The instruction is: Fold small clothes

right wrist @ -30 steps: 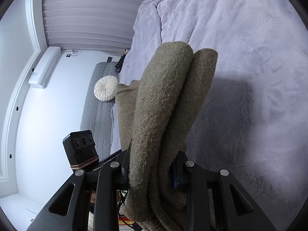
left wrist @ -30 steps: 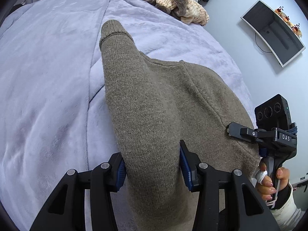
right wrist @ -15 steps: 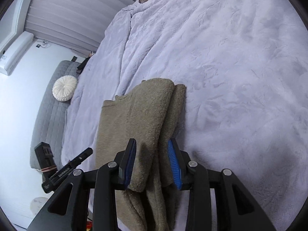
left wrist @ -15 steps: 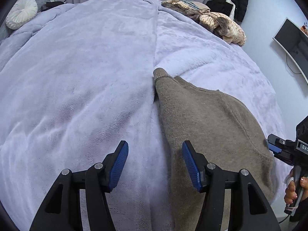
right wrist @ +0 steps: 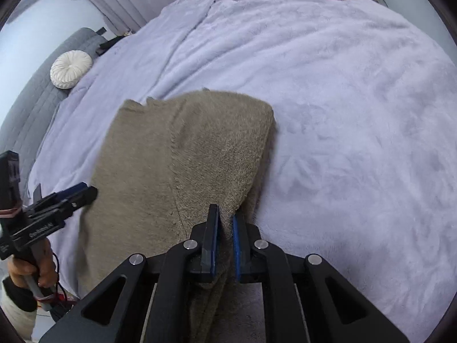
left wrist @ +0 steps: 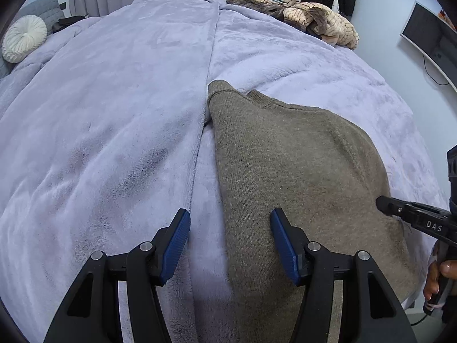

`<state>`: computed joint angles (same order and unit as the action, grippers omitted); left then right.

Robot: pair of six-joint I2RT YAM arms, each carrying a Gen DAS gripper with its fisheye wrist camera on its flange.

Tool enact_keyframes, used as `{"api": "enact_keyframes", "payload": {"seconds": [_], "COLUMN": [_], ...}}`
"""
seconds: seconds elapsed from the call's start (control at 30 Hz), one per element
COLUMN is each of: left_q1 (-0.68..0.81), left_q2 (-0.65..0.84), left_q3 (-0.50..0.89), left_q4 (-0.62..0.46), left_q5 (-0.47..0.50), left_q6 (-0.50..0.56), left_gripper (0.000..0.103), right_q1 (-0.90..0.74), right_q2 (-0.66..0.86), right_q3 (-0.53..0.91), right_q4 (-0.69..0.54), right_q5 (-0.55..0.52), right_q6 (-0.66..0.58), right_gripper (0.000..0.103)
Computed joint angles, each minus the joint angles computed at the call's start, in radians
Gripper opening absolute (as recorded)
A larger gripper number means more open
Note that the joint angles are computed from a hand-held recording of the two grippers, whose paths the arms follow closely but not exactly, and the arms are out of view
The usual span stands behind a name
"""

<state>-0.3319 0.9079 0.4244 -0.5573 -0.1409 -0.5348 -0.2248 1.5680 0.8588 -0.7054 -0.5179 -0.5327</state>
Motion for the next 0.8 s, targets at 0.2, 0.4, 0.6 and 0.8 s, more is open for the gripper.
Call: {"api": "enact_keyframes", "payload": {"seconds": [0.2, 0.4, 0.6, 0.8], "left_q1": [-0.112, -0.212, -0.253, -0.311], "left_q2": [-0.004, -0.003, -0.019, -0.079], "left_q3": [0.027, 0.025, 0.017, -0.006], "left_q4": [-0.062, -0.084, -0.098, -0.135], "left_q5": [-0.095, -0.173, -0.196, -0.212], "left_q6": [-0.058, -0.141, -0.201, -0.298], "left_gripper": [0.061, 0.061, 0.061, 0.061], "right_q1": [-0.100, -0.186, -0.159, -0.092], "right_q2": [-0.025, -0.196, -0.340, -0.332], "right_q3": [0.001, -0.041, -0.108, -0.235], "right_q4": [-0.065, -0.169, -0.270, -0.111], "right_q5": [-0.064, -0.123, -0.153, -0.008], "right_q6": [-0.032, -0.127, -0.220, -0.151], "right_gripper": [0.011, 0.011, 0.011, 0.011]}}
